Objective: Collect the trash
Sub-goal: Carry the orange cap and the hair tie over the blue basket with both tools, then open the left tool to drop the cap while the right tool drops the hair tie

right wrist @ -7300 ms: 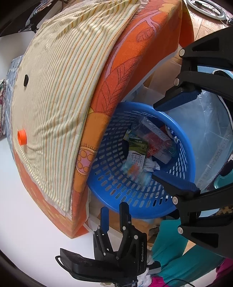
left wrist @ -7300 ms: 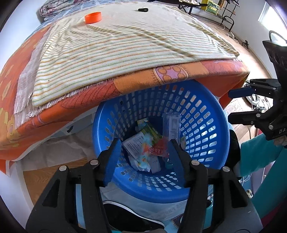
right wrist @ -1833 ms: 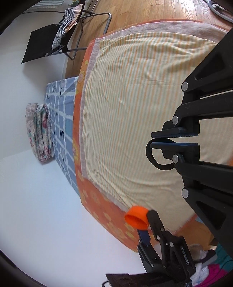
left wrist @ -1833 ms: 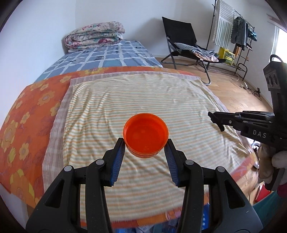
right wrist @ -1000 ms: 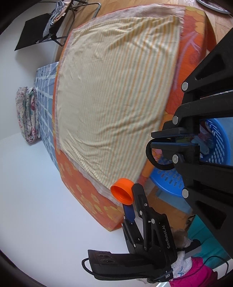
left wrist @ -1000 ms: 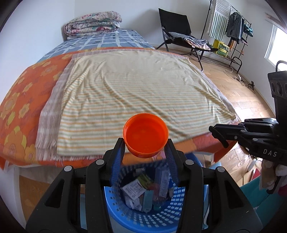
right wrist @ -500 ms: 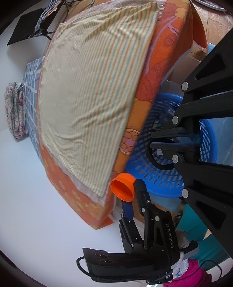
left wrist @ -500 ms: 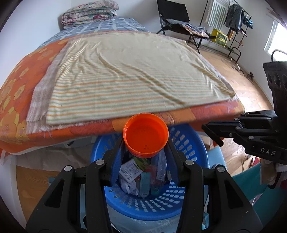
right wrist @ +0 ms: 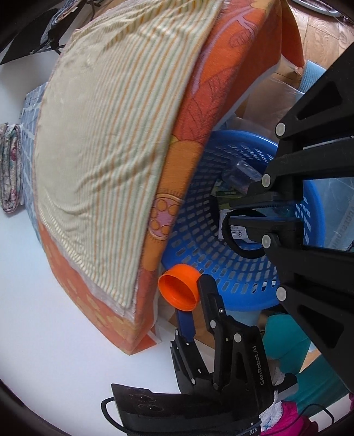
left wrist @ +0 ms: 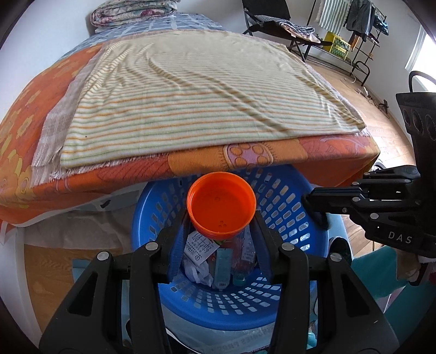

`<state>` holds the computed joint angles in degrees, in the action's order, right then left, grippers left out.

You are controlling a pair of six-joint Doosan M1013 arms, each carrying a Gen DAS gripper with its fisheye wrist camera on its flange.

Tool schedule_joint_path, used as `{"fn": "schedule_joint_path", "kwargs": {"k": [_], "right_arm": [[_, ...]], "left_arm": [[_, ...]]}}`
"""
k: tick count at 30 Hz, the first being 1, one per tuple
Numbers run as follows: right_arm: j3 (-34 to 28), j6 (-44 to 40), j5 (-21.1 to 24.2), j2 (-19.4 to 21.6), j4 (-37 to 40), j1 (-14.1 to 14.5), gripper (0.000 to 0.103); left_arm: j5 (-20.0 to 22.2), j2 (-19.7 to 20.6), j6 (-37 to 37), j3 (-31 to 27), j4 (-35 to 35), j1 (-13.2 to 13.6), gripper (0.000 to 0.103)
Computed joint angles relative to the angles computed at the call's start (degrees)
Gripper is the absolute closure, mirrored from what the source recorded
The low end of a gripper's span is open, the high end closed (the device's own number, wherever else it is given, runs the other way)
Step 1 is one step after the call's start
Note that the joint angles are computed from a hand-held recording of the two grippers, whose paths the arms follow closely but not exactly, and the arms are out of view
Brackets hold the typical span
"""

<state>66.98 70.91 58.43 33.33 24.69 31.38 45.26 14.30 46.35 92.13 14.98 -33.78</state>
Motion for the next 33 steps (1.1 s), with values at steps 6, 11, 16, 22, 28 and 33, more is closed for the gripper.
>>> {"fn": "schedule_joint_path", "kwargs": {"k": [6, 11, 16, 22, 28, 33], "right_arm": [[-0.2, 0.8, 1.0, 0.6, -0.6, 0.1, 0.097], [-0.2, 1.3, 1.0, 0.8, -0.8, 0.1, 0.083], [-0.2, 1.9, 0.8, 0.8, -1.6, 0.3, 0.073], [0.0, 2.6, 0.0, 0.6, -2.6, 0.2, 0.048], [0.2, 3.8, -0.5, 0.5, -3.6, 0.2, 0.039], [0.4, 4.7, -1.0, 0.4, -4.6, 0.2, 0.024]], "left_arm": [[0.3, 0.3, 0.6, 0.1, -0.8, 0.2, 0.057], [0.6, 0.5, 0.4, 0.0, -0.8, 0.2, 0.057], [1.0, 0.6, -0.5, -0.1, -0.3, 0.4, 0.056], [0.5, 0.4, -1.9, 0.2, 0.7, 0.5, 0.039], [1.1, 0.5, -3.0, 0.2, 1.4, 0.6, 0.033], [1.5, 0.5, -3.7, 0.2, 1.6, 0.7, 0.030]]}}
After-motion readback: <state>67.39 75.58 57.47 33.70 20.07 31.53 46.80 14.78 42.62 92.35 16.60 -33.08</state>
